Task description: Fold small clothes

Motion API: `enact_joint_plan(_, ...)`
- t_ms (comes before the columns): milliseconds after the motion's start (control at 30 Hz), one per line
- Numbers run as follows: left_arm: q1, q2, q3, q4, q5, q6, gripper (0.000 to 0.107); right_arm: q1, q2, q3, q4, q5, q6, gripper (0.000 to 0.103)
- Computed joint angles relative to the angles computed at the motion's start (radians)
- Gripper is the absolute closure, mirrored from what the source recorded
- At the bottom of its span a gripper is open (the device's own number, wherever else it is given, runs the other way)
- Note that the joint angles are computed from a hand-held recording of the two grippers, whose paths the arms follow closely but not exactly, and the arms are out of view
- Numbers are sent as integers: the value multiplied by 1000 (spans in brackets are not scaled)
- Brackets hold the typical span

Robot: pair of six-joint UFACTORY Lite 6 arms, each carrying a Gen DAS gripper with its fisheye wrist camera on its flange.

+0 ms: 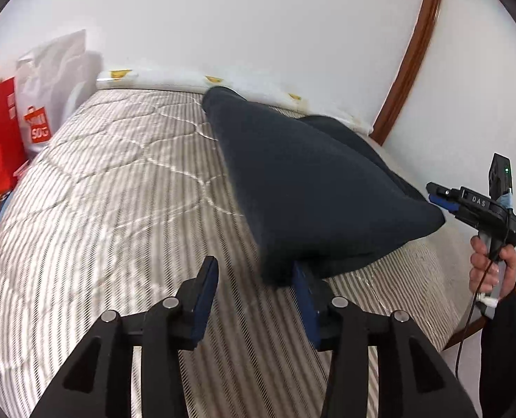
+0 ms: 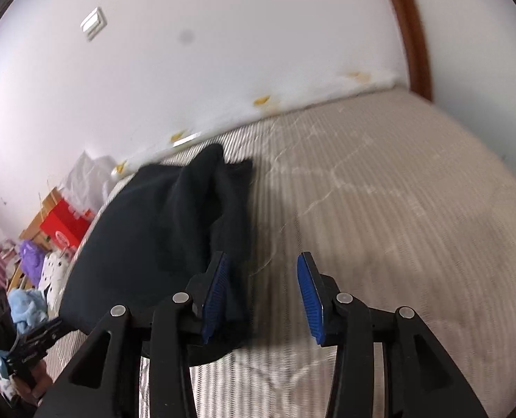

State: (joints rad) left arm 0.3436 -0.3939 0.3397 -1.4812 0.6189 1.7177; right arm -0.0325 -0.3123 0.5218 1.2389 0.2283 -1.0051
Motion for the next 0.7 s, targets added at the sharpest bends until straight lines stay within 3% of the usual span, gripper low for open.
enact_joint_plan(100, 70, -47, -7, 43, 13, -29, 61, -33, 6, 66, -154, 29, 124, 61)
enact_joint_plan(233, 63, 43, 98, 21, -12, -59, 59, 15, 157, 265, -360, 39, 305, 61)
enact_joint_plan(367, -11, 210, 271, -38, -54, -87, 55, 109, 395, 523, -512, 71, 473, 58)
enact_joint_plan(533, -124, 416, 513, -33, -156, -154, 55, 207, 724, 875, -844, 130, 823, 55)
enact_joint_plan(700, -177, 613, 716, 3, -153, -236, 52, 235, 1044, 1232, -944, 265, 970, 58)
